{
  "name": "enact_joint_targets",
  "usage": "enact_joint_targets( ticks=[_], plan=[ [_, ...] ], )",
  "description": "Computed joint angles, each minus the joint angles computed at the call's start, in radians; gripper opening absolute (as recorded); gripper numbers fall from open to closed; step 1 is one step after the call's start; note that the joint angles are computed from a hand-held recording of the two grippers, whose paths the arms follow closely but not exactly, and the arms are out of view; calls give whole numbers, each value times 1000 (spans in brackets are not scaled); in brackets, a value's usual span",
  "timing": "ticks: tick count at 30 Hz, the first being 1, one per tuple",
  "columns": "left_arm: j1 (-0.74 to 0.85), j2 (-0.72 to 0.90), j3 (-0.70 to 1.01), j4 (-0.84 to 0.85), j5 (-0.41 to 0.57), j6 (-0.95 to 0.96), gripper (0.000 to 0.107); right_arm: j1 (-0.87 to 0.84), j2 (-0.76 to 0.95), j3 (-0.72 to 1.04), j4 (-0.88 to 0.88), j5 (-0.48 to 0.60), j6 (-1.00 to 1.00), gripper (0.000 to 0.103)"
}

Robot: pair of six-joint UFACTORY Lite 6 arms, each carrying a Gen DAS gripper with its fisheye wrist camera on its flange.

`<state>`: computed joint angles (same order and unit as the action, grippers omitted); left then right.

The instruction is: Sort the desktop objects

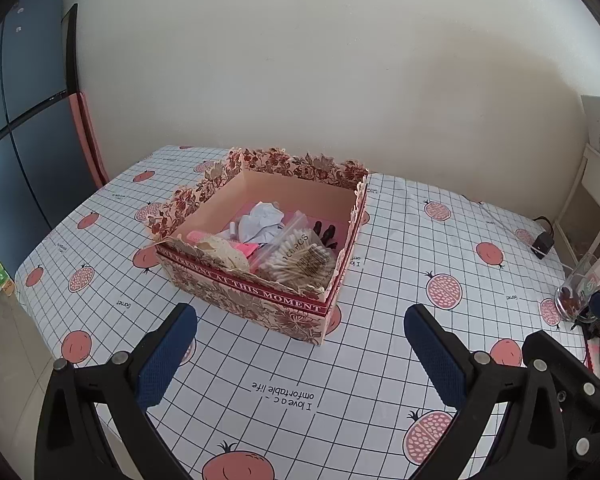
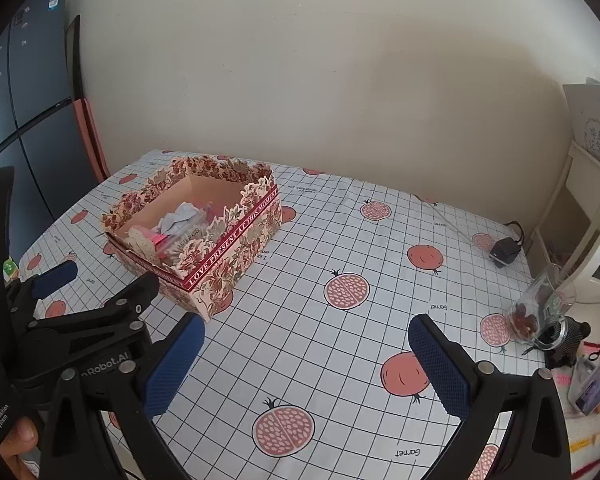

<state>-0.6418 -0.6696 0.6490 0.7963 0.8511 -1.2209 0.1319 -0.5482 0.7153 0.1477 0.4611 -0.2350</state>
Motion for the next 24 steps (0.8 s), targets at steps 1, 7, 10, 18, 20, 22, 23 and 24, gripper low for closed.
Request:
enact_joint_targets(
  ticks=[1,7,10,18,20,22,23,24],
  plan=[
    [1,-3,-2,0,-2,1,103,9,-5,-4,-19,-4,17,103],
    [30,-18,-12,-25,-27,26,103,42,-11,-8,-78,-21,80,103],
    [32,-19,-13,-26,-30,27,103,58,-12,-9,-123,-29,124,103],
    [19,-20,-13,-16,-25,6,103,54,-16,-8,-133,-37,149,103],
    [19,-21,-13,-17,-26,6,103,53,-15,-6,-136,-38,152,103],
    [19,-21,-15,-14,-25,4,103,52,-9,-2,-140,-42,157,103],
    [19,-20,-16,-11,-26,3,103,55,-7,-1,-147,-44,166,103],
    [21,-19,-16,-11,-26,4,103,57,-6,-1,-152,-45,173,103]
  ],
)
